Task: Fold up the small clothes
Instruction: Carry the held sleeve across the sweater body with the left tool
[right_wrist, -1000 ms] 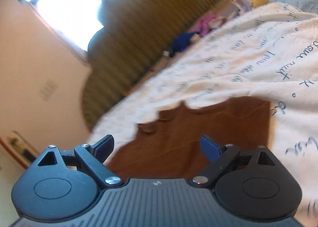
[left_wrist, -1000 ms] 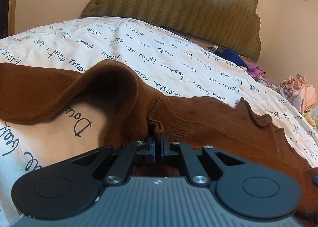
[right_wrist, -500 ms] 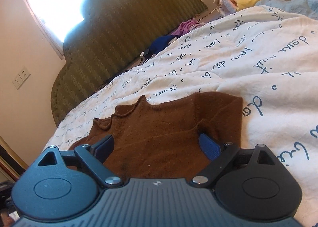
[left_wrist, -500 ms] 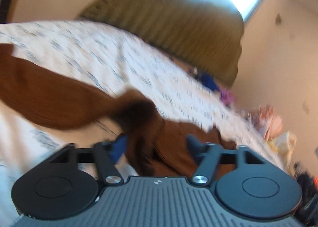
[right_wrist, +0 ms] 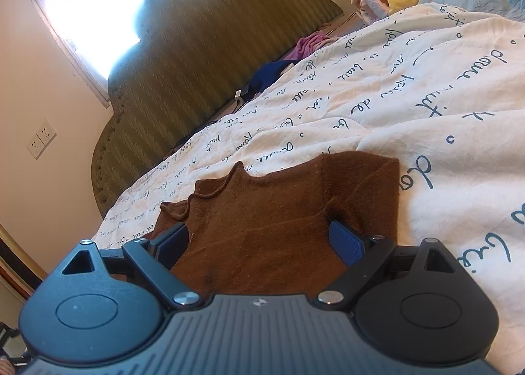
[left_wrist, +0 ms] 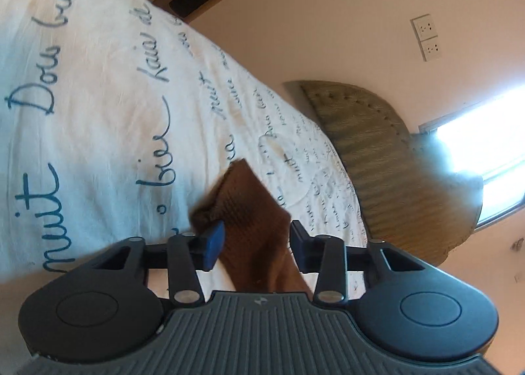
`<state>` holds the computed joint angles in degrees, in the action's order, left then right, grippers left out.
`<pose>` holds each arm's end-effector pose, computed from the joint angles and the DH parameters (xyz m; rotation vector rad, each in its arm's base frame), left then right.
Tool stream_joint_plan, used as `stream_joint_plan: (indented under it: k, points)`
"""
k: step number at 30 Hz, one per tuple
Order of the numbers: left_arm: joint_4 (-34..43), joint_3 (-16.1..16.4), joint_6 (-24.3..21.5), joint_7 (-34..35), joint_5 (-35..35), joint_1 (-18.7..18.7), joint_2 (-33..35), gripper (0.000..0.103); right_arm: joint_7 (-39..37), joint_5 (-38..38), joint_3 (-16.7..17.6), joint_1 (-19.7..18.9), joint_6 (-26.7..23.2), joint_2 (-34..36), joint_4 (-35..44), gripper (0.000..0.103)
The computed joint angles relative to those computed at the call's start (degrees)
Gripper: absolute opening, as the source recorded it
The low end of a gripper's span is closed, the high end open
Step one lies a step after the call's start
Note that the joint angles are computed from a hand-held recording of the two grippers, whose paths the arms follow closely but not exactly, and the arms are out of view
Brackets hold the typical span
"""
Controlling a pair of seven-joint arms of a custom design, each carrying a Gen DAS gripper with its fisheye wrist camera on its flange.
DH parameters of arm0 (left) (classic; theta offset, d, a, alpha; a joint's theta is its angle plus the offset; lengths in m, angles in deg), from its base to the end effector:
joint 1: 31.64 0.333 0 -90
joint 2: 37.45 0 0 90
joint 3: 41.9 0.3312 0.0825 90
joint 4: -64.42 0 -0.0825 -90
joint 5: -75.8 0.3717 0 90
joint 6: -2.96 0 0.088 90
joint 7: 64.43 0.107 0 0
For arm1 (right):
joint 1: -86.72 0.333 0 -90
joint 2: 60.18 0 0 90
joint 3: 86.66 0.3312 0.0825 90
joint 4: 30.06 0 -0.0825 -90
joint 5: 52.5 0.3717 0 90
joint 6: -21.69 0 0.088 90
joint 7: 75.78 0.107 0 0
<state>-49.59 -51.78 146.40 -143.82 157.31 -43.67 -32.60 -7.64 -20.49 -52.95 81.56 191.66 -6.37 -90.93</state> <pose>0.5523 -0.2268 0.4838 -2.4226 0.0496 -1.3573 0.8059 0.1447 0.4279 -1.3050 1.4642 -0.1598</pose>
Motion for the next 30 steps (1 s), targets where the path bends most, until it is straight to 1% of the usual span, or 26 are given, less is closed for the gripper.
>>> stream_joint_plan:
  k: [1,3,4,5,6,7,8,9,11,12,13,14,15,16,17,18,19,20,22,23,24,25,27,28,29,30]
  points:
    - [0.8,-1.7,-1.7,-1.1,0.5,1.1,0.8,0.039,-0.1,0.1,0.1,-0.1,0.0,0.1,0.0,0.093]
    - [0.5,-8.7,-1.7,-3.7,4.9,7.8,1.2,0.039,-0.3,0.3,0.4,-0.2,0.1,0.0,-0.1,0.093]
    - [1.1,-10.6,-1.6,-3.1,4.1,9.7,1.6,0.039,-0.4,0.4,0.5,-0.2,0.1,0.0,-0.1,0.093]
    - [1.2,-10.5,0.1,-0.3,0.9,9.8,1.1,0.04,-0.4,0.5,0.6,-0.3,0.1,0.1,-0.1,0.093]
    - [1.5,-11.4,0.3,0.4,0.9,10.6,1.2,0.041,-0.6,0.7,0.8,-0.4,0.2,0.1,-0.2,0.093]
    - [1.5,-12.8,-1.1,-2.0,3.4,11.0,1.3,0.048,-0.8,0.9,1.1,-0.6,0.2,0.1,-0.2,0.093]
    - [1.1,-12.4,-0.9,-3.5,3.8,10.2,0.9,0.055,-1.0,1.0,1.3,-0.7,0.3,0.2,-0.2,0.093]
    - [0.7,-12.4,-1.0,-5.5,5.1,9.8,0.6,0.057,-1.2,1.2,1.6,-0.9,0.2,0.3,-0.2,0.093]
    - [0.4,-13.4,-1.5,-5.7,3.8,10.0,0.6,0.059,-1.9,1.9,2.4,-1.3,0.3,0.5,-0.2,0.093]
    - [0.3,-12.4,-0.3,-3.8,1.0,9.4,0.4,0.058,-2.2,2.2,2.7,-1.5,0.3,0.5,-0.2,0.093]
    - [1.0,-12.1,-1.3,-1.7,-0.3,8.9,1.1,0.055,-2.6,2.5,3.0,-1.7,0.3,0.6,-0.2,0.093]
    - [0.9,-12.5,-2.2,-1.1,-0.6,9.2,1.5,0.045,-2.9,2.8,3.2,-1.8,0.3,0.6,-0.3,0.093]
    - [1.6,-12.2,-3.1,1.0,-2.7,9.1,2.1,0.04,-3.1,3.0,3.3,-1.8,0.4,0.6,-0.4,0.093]
    - [2.3,-12.9,-5.5,2.6,-2.8,9.8,3.0,0.032,-3.3,3.2,3.3,-1.8,0.3,0.6,-0.3,0.093]
    - [2.9,-13.3,-6.9,3.7,-4.1,10.2,3.9,0.015,-3.4,3.5,3.3,-1.8,0.3,0.6,-0.3,0.093]
    - [3.0,-12.2,-6.5,4.8,-4.7,9.9,4.2,0.008,-3.6,3.7,3.4,-1.9,0.3,0.6,-0.3,0.093]
    - [2.7,-10.9,-4.7,5.3,-5.9,9.3,3.8,0.009,-3.9,4.0,3.5,-2.0,0.3,0.6,-0.3,0.093]
    - [2.9,-11.3,-5.3,5.6,-6.0,9.5,3.8,0.008,-4.2,4.4,3.8,-2.1,0.4,0.6,-0.3,0.093]
    - [5.3,-12.1,-9.5,11.5,-8.7,8.7,4.8,0.006,-4.6,5.0,4.0,-2.2,0.3,0.8,-0.2,0.093]
    - [6.2,-11.1,-10.7,13.2,-10.1,7.3,5.0,0.006,-4.9,5.3,4.1,-2.3,0.3,0.8,-0.2,0.093]
    - [7.6,-11.7,-14.0,13.8,-10.6,6.7,5.7,0.005,-5.0,5.6,4.1,-2.3,0.2,0.8,-0.1,0.093]
    - [9.7,-10.6,-16.7,15.5,-12.2,4.6,6.6,0.005,-5.2,5.8,4.0,-2.2,0.2,0.8,-0.1,0.093]
    - [17.2,-5.5,-23.9,20.6,-13.0,-3.1,10.0,0.004,-5.5,6.3,4.0,-2.1,0.3,0.8,0.0,0.093]
    - [22.2,-2.0,-26.3,24.5,-12.7,-7.8,12.5,0.004,-5.7,6.6,4.0,-2.1,0.3,0.8,0.0,0.093]
    - [27.2,2.2,-26.3,29.1,-11.6,-12.7,15.3,0.004,-6.0,6.9,4.2,-2.2,0.5,0.8,-0.1,0.093]
    - [32.2,6.9,-24.6,34.9,-9.6,-17.7,18.3,0.004,-6.2,7.2,4.3,-2.3,0.5,0.8,-0.1,0.093]
